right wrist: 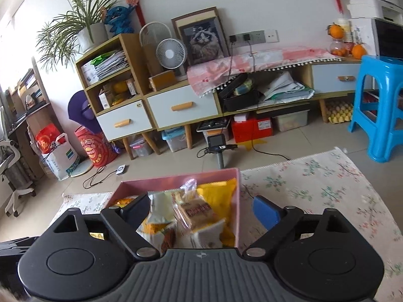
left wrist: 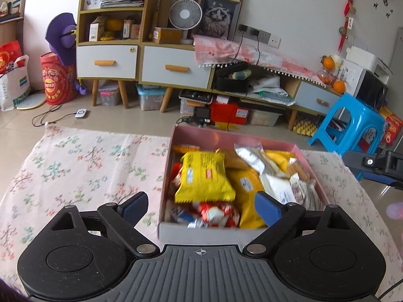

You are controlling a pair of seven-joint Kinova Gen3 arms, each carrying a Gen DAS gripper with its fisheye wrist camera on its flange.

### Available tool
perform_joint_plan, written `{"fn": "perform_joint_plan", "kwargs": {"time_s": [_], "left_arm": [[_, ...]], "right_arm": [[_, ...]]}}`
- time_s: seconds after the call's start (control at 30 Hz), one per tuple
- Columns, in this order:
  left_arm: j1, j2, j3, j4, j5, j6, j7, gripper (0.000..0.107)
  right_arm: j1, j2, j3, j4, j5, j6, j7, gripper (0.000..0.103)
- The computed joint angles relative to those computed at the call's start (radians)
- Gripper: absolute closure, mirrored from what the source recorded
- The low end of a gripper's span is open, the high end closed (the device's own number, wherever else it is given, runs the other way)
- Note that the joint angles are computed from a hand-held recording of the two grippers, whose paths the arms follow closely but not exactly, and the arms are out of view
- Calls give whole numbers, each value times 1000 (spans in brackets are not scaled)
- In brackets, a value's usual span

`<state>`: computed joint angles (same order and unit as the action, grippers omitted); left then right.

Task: Organize snacks

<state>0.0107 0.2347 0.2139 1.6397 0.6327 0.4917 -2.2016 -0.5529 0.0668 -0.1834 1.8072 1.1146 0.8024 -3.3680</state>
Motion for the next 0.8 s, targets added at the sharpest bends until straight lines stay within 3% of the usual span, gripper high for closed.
{"fn": "perform_joint_plan", "kwargs": {"time_s": [0.2,0.53,0.8], "left_arm": [[-35,-50,-14,69,48,9,-64,11],[-37,-126,-96,163,24,49,-66,8],[10,-156,-148,182,-157,89,112,7]], "right_arm": [[-38,-18,-35,16,-19,106,-34,17],[-136,8,-87,-13,-68,267,-20,14],[-233,47,-100,-14,-76,336,-110,12]]}}
